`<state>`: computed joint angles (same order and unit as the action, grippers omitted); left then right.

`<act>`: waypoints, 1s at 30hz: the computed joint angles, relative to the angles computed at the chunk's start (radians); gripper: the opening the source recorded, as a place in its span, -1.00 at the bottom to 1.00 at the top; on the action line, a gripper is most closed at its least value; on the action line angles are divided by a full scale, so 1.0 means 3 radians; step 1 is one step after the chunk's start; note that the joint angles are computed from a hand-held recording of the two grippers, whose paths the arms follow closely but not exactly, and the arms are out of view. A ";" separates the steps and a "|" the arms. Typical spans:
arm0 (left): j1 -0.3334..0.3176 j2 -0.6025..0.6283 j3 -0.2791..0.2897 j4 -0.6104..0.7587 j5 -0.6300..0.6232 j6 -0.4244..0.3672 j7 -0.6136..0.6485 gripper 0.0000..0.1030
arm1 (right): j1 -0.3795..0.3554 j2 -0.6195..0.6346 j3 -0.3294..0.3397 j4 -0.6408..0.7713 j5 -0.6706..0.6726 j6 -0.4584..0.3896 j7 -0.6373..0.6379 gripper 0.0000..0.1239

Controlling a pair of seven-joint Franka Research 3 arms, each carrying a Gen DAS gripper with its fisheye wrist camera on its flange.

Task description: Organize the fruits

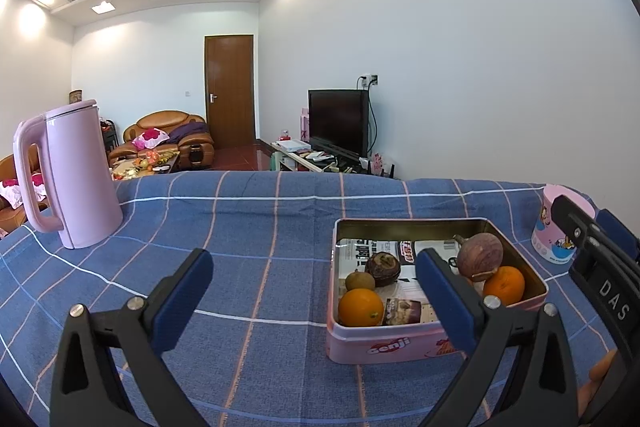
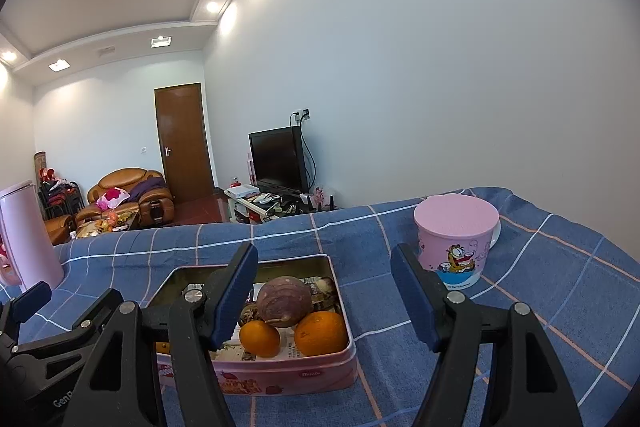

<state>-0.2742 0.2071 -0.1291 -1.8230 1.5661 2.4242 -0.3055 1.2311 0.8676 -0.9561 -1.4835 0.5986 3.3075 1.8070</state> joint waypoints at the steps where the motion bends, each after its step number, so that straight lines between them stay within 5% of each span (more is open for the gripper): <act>1: 0.0000 0.0000 0.0000 0.0000 0.0000 0.0000 0.0000 1.00 | -0.0002 0.0001 0.0001 0.0004 0.0000 -0.0002 0.0000 0.14; 30: -0.0035 0.0029 0.0011 0.0037 -0.0189 -0.0171 0.0203 1.00 | 0.0015 0.0040 -0.0095 0.0010 -0.0218 -0.0095 0.0254 0.14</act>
<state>-0.2846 0.2158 -0.1258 -1.8118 1.5095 2.3730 -0.2447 1.2356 0.8795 -0.9846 -1.4805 0.5331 3.2791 1.8831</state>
